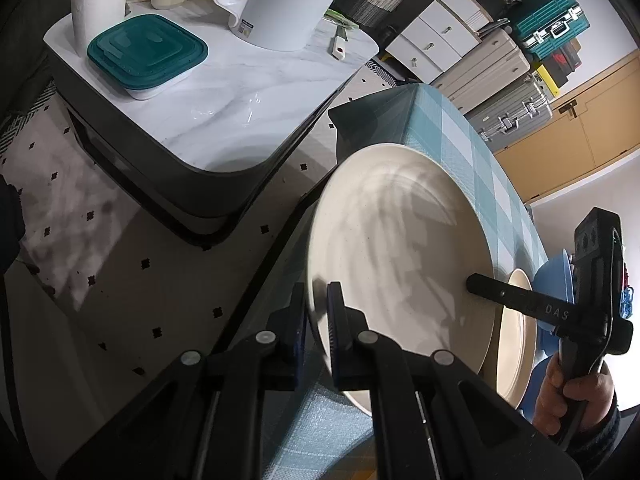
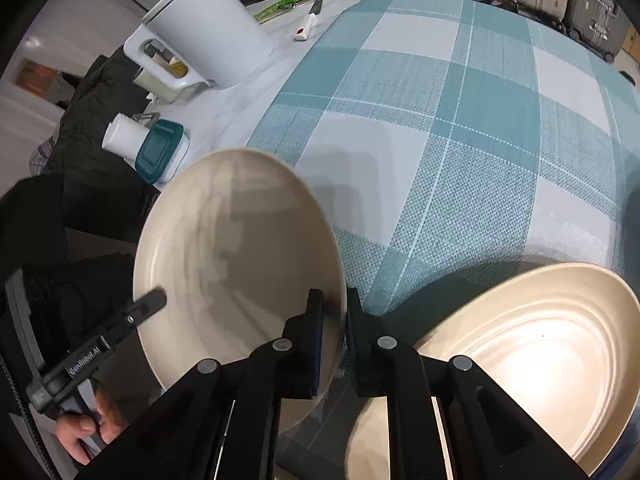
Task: Organize plates and bowls
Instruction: 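Lift the gripped cream plate with both grippers and carry it toward the front cream plate, then lower the held cream plate onto the front cream plate with both grippers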
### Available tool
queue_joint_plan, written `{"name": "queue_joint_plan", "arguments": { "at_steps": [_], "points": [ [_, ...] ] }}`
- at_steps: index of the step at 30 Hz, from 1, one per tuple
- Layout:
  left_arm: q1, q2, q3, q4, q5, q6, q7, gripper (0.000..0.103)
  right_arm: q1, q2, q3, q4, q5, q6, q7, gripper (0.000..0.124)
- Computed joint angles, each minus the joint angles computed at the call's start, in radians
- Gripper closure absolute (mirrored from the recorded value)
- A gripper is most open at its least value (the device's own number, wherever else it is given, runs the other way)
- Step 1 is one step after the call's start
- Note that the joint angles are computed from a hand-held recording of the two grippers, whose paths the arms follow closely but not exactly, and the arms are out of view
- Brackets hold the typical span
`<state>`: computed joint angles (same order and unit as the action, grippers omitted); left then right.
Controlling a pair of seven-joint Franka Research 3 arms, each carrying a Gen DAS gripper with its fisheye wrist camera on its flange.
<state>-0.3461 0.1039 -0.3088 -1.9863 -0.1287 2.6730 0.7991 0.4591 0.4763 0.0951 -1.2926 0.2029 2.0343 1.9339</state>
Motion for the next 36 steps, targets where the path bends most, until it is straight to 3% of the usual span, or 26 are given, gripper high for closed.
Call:
{"name": "queue_joint_plan", "arguments": {
  "at_steps": [22,36],
  "points": [
    [-0.021,-0.073,0.002,-0.006,0.012,-0.039,-0.016,0.096,-0.010,-0.172,0.006,-0.166,0.003,0.087,0.057,0.116],
    [-0.073,-0.203,-0.008,-0.103,0.074,-0.047,-0.089,0.096,-0.015,-0.457,0.043,-0.509,0.038,0.206,0.080,0.116]
  ]
}}
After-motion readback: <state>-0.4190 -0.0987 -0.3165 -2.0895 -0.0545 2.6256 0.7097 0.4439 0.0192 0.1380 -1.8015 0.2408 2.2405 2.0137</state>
